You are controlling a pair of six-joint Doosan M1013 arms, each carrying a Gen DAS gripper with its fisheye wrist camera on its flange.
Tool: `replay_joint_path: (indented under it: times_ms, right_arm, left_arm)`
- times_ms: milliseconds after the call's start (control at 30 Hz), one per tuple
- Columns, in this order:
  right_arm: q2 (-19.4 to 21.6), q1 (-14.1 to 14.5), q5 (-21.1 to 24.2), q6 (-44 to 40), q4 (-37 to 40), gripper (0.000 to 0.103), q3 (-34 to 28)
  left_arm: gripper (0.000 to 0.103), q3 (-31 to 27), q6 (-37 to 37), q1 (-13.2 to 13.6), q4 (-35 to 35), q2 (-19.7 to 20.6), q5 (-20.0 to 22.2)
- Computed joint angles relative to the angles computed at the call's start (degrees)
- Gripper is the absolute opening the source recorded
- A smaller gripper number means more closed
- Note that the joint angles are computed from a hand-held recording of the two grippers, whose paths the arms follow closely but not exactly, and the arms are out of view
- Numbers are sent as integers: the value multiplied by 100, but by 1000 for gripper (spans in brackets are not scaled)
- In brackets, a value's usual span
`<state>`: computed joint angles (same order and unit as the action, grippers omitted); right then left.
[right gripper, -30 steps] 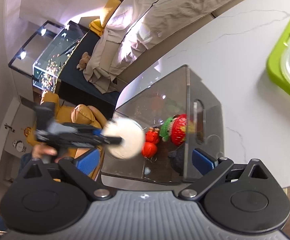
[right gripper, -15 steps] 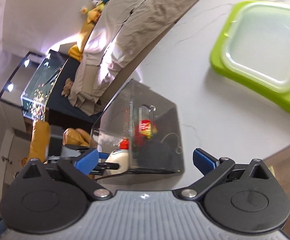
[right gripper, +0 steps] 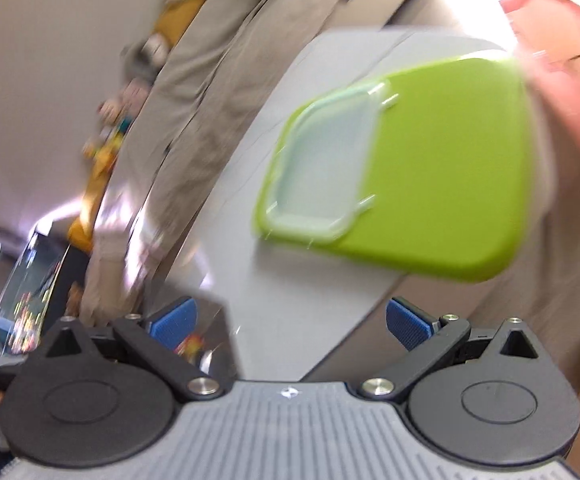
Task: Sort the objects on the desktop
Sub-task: 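Grasp the edge of the lime-green cutting board with the right gripper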
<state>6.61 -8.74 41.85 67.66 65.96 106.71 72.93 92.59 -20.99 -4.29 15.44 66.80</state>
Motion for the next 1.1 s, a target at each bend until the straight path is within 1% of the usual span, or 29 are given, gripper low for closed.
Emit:
replay_joint_path:
  times_ms: [67, 133, 167, 200, 233, 333, 367, 400, 500, 533, 567, 600, 633, 667, 700, 733, 767, 800, 833, 900, 967, 1000, 1100]
  right_arm:
    - [-121, -134, -627, 204, 70, 103, 288]
    - [-89, -273, -942, -139, 426, 103, 489]
    - [-65, -342, -1091, -344, 639, 103, 584]
    - [-5, -391, -1178, -370, 704, 103, 623]
    - [64, -418, -1248, -539, 934, 103, 673]
    - [376, -484, -1247, -1667, 2408, 103, 835]
    - [526, -490, -1164, -2063, 2998, 103, 870]
    - [658, -514, -1056, -2287, 3346, 103, 882]
    - [988, -523, -832, -2743, 3918, 103, 847]
    - [1061, -516, -801, -2788, 4002, 102, 830]
    - [1133, -510, -771, -2826, 4082, 98, 811]
    - [1208, -522, -643, -2831, 4153, 95, 794]
    - [1278, -551, -391, -2744, 4115, 86, 764]
    - [1351, -579, -136, -2663, 4081, 80, 731]
    - [1426, -605, 118, -2587, 4052, 78, 697]
    - [1492, -624, 384, -2558, 4025, 73, 663]
    - [1540, -632, 595, -2527, 3960, 62, 626]
    - [1550, -621, 660, -2483, 3877, 52, 591]
    - [1546, -619, 711, -2512, 3953, 39, 599]
    - [1528, -638, 840, -2452, 4060, 34, 619]
    - [1513, -712, 1123, -2294, 4276, 23, 687]
    - [1486, -752, 1220, -2166, 4300, 21, 704]
    - [1265, -872, 1185, -1852, 3960, 17, 659]
  left_arm:
    - [93, -116, 23, 52, -876, 96, -207]
    - [93, -229, 95, 87, -1762, 272, -280]
    - [93, -261, 104, 83, -2095, 361, -314]
    - [93, -277, 91, 62, -2335, 451, -345]
    - [93, -295, 83, 41, -2577, 543, -375]
    - [93, -338, 77, -20, -3271, 811, -465]
    - [93, -330, 56, -31, -3417, 871, -480]
    - [94, -303, 14, -36, -3575, 924, -496]
    - [94, -185, -109, -7, -3961, 1018, -484]
    - [95, -138, -143, 3, -4030, 1041, -501]
    - [97, -103, -186, 6, -4015, 1057, -534]
    - [99, -85, -242, 4, -3953, 1068, -561]
    - [99, -68, -296, 6, -3894, 1077, -597]
    - [100, -50, -337, 9, -3868, 1085, -639]
    - [100, -29, -368, 14, -3874, 1093, -688]
    - [101, 2, -416, 18, -3888, 1091, -748]
    - [103, 33, -464, 20, -3904, 1087, -807]
    - [103, 66, -486, 19, -3942, 1094, -873]
    - [103, 110, -488, 21, -4014, 1100, -940]
    - [103, 223, -420, 22, -4222, 1106, -1073]
    - [103, 350, -323, 22, -4433, 1096, -1211]
    - [103, 431, -266, 14, -4515, 1077, -1324]
    - [103, 738, -54, -13, -4943, 1028, -1818]
